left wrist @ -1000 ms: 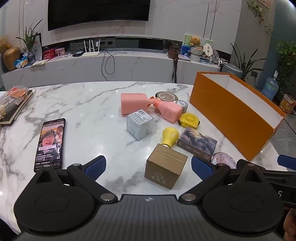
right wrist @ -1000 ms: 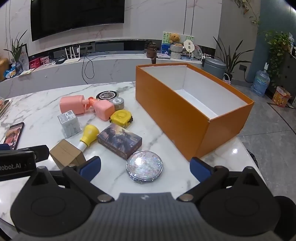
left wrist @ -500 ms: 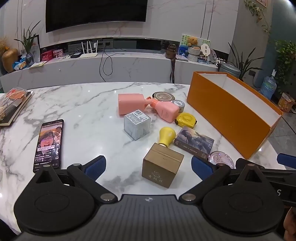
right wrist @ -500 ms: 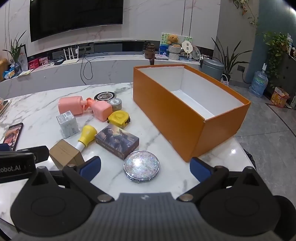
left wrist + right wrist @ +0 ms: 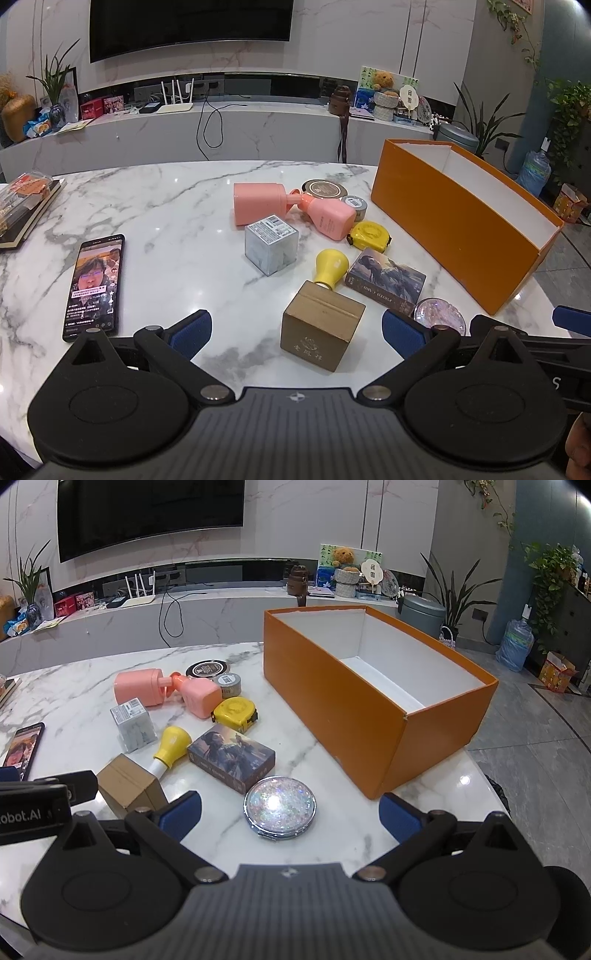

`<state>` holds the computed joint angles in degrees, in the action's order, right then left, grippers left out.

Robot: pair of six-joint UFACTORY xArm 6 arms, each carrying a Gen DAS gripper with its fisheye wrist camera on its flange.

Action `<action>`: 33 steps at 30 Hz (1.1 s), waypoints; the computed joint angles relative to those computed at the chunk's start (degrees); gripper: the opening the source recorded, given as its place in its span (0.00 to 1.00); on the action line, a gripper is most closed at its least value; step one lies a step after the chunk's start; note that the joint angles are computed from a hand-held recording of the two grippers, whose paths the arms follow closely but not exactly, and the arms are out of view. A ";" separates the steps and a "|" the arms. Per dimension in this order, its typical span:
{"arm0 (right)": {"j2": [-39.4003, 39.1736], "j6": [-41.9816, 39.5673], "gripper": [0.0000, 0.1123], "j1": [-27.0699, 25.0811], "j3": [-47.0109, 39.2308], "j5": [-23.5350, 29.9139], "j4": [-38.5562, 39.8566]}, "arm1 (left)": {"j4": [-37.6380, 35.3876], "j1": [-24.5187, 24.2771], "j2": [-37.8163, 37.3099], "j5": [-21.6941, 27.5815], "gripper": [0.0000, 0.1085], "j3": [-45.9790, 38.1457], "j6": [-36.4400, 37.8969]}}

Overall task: Organize rigid objects
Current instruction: 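Move both tools toward the tan cube and glittery compact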

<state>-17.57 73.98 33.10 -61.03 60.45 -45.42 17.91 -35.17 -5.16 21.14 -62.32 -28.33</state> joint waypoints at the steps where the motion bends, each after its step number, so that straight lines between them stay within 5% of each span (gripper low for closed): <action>1: -0.12 -0.03 0.89 0.03 0.09 0.10 0.02 | 0.03 -0.10 0.07 -0.09 0.95 0.02 -0.03; 33: 0.39 -0.04 0.89 -1.14 -0.84 2.46 -0.34 | -4.64 -0.87 3.72 -0.49 0.95 -4.00 5.94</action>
<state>-17.18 73.94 31.95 -61.87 62.90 -45.76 13.27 -36.05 -1.44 20.65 -66.31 -22.39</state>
